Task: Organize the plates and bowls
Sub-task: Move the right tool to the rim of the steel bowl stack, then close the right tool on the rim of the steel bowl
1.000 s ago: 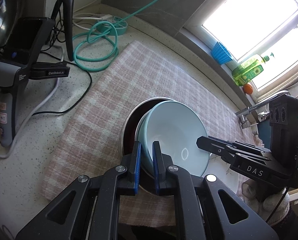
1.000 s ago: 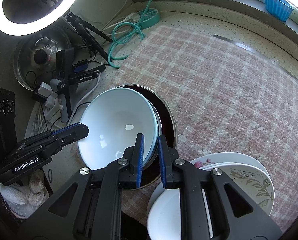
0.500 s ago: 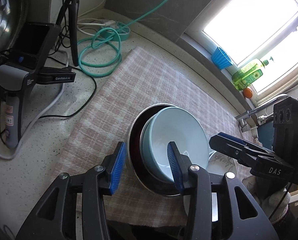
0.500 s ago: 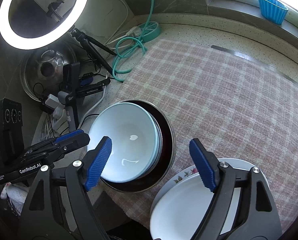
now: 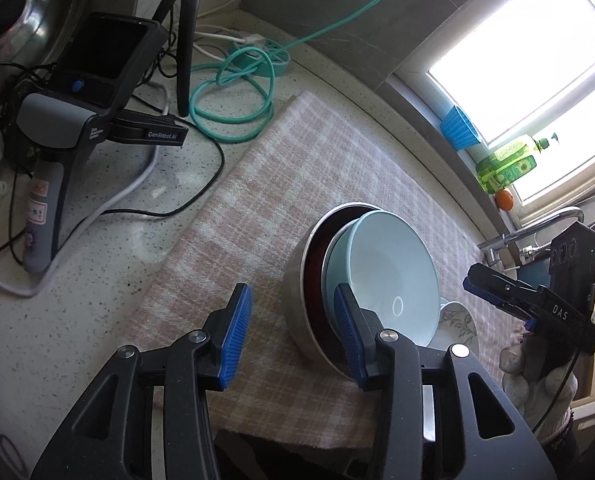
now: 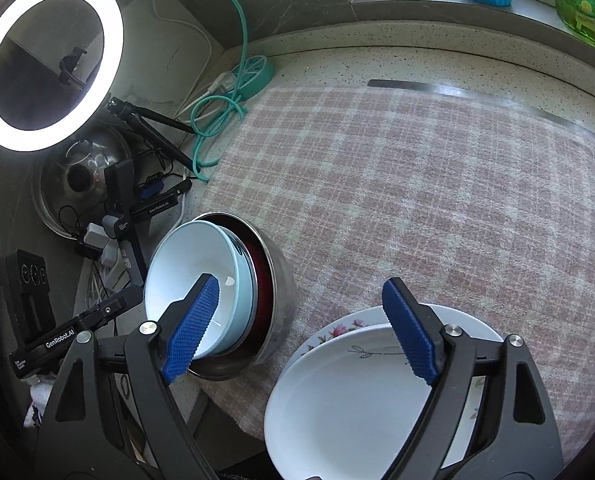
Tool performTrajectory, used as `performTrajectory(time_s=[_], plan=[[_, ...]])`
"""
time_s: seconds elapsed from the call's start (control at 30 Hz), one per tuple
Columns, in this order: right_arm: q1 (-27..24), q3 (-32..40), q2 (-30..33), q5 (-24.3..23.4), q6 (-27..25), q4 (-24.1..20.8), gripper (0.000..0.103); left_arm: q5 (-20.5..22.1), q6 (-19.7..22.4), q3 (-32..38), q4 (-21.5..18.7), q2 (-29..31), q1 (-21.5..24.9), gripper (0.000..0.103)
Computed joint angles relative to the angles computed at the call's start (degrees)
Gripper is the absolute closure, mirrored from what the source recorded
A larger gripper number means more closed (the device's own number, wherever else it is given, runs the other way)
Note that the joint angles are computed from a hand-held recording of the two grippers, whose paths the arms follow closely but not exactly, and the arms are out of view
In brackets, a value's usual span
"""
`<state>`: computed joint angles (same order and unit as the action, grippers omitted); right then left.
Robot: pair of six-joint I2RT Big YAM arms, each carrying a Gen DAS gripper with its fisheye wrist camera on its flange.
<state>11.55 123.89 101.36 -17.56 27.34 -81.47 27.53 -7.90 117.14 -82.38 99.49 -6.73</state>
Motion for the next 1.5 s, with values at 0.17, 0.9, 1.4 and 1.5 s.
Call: performTrajectory(time_s=[0.17, 0.9, 1.4, 1.5], plan=[[-0.6, -2.3, -1.2, -1.5, 0.5, 1.5, 0.017, 0.4, -0.9, -1.1, 0.6, -0.3, 0.0, 0.062], [0.8, -2.5, 0.5, -5.4, 0.2, 0.7, 0.069, 2.2, -0.7, -1.0, 0.0, 0.8, -0.7, 0.086], [1.4, -1.2, 2.1, -5.6, -0.6, -0.5, 0.092, 2.3, 0.5, -0.1, -0.5, 1.9, -0.9, 0.092], [1.8, -0.7, 2.2, -4.8, -0.8, -0.8, 0.093, 2.4, 0.6, -0.3, -0.5, 1.8, -0.8, 0.093]])
